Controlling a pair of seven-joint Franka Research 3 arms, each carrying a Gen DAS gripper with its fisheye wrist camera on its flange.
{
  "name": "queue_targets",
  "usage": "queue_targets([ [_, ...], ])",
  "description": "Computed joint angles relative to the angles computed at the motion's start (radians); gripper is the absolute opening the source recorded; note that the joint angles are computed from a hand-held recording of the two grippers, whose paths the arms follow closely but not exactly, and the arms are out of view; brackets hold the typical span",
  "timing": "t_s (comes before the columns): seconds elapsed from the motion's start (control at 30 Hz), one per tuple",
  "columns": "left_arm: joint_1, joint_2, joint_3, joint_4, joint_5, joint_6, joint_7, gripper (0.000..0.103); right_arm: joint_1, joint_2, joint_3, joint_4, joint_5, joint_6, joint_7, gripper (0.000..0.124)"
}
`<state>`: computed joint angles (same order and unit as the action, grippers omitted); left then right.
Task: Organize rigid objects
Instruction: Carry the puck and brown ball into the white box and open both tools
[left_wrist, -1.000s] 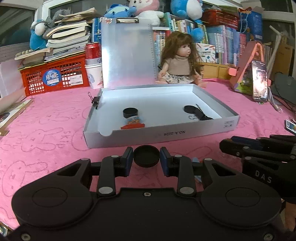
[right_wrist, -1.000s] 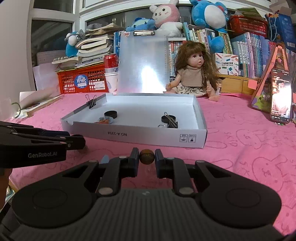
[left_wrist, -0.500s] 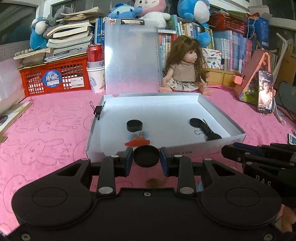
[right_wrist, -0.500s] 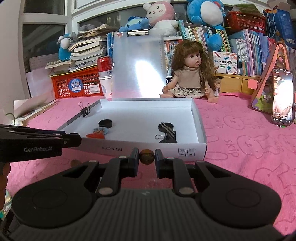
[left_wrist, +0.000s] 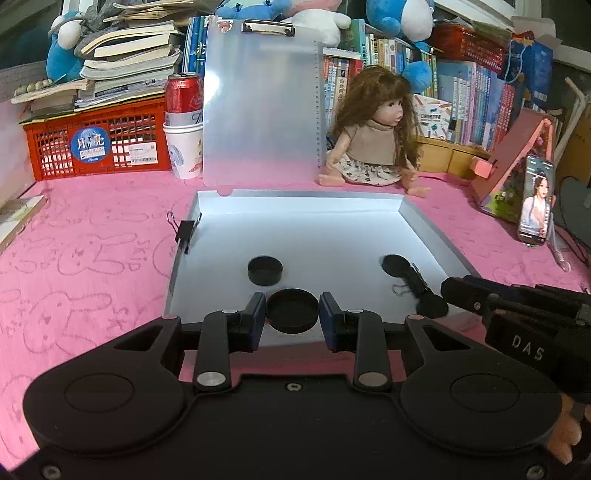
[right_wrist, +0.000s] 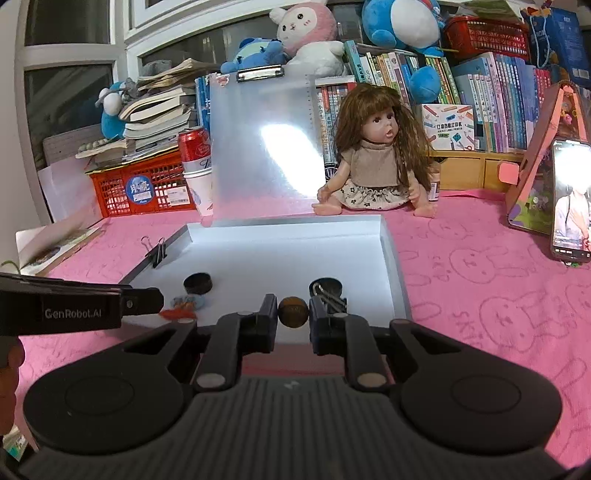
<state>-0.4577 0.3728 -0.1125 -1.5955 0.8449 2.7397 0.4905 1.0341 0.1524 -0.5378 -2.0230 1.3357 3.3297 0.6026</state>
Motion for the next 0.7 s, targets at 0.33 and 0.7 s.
queue_targets([
  [0.33, 0.033, 0.143, -0.028, 0.215, -0.176, -0.086, 0.166, 0.03, -0.017, 0.084, -0.099, 0.072, -0.261, -0.179, 0.377, 0.022],
  [0.7, 0.03, 0.414, -0.043, 0.659, -0.432, -0.299, 0.441, 0.03, -0.172, 0.243, -0.1, 0.291, -0.49, -0.446, 0.718, 0.022],
])
